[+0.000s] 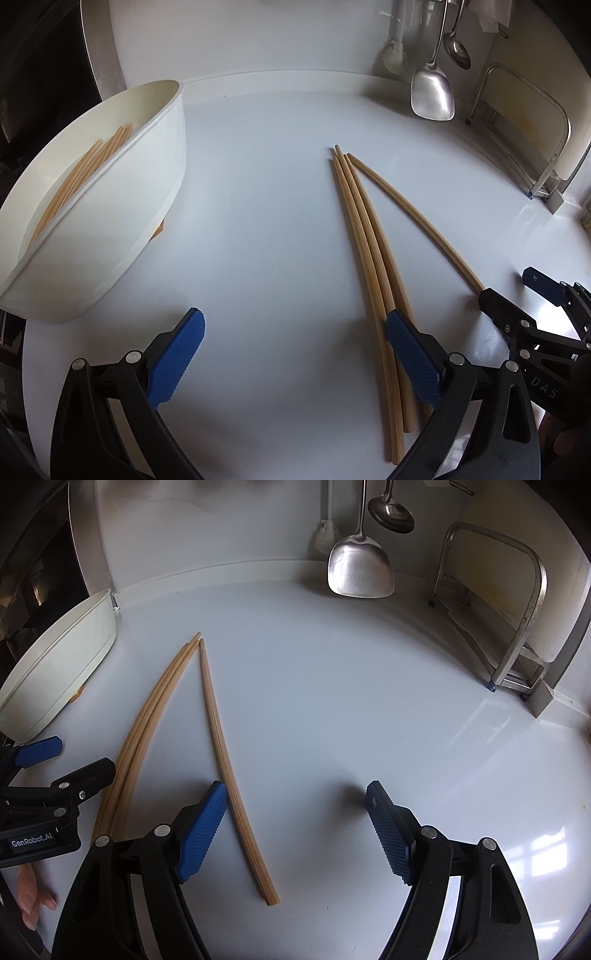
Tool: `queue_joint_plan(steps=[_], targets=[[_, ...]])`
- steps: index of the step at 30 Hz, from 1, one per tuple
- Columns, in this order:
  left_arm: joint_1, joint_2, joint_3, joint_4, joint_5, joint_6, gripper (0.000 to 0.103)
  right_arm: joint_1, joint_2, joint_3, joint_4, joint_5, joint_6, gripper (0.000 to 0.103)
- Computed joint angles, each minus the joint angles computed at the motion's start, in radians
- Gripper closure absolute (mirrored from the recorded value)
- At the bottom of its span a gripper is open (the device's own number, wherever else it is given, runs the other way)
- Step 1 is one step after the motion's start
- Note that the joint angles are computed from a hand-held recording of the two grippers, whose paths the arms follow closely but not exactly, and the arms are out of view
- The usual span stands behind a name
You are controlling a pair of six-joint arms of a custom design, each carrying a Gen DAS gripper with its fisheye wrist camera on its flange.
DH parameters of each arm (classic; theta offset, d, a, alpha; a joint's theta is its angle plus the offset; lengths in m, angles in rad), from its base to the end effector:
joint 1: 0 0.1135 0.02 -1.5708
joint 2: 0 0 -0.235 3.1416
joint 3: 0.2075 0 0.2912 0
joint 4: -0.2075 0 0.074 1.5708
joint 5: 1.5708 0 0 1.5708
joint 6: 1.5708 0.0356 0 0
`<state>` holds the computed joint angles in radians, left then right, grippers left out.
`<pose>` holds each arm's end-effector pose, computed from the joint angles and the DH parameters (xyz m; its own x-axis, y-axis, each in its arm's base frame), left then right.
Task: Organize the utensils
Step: 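Move both open tools back toward the remaining chopsticks on the counter, then close the left tool on one chopstick while the right tool grasps another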
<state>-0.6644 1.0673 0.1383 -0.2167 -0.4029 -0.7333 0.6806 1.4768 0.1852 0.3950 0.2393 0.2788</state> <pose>0.1419 -0.0934 0.0297 -0.8273 -0.1341 -0.5455 -0.1532 0.9881 -0.0107 0.1622 0.1205 0.0052 -0.7203 -0.2392 -0.6511 -0.3101 0.9507 -0.0062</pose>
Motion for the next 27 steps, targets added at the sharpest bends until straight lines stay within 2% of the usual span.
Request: queue_joint_plan(steps=[6, 22, 24, 27], targets=[[0.026, 0.133, 0.065, 0.023, 0.014, -0.009, 0.005, -0.006, 0.006, 0.009, -0.007, -0.002, -0.008, 0.029], [0.120, 0.165, 0.093, 0.032, 0.053, 0.044, 0.006, -0.004, 0.115, 0.105, 0.028, -0.061, -0.117, 0.029], [0.116, 0.172, 0.095, 0.045, 0.051, 0.048, 0.008, -0.004, 0.126, 0.110, 0.040, -0.059, -0.114, 0.029], [0.085, 0.139, 0.079, 0.046, 0.036, 0.051, 0.020, -0.009, 0.129, 0.111, 0.045, -0.068, -0.121, 0.029]])
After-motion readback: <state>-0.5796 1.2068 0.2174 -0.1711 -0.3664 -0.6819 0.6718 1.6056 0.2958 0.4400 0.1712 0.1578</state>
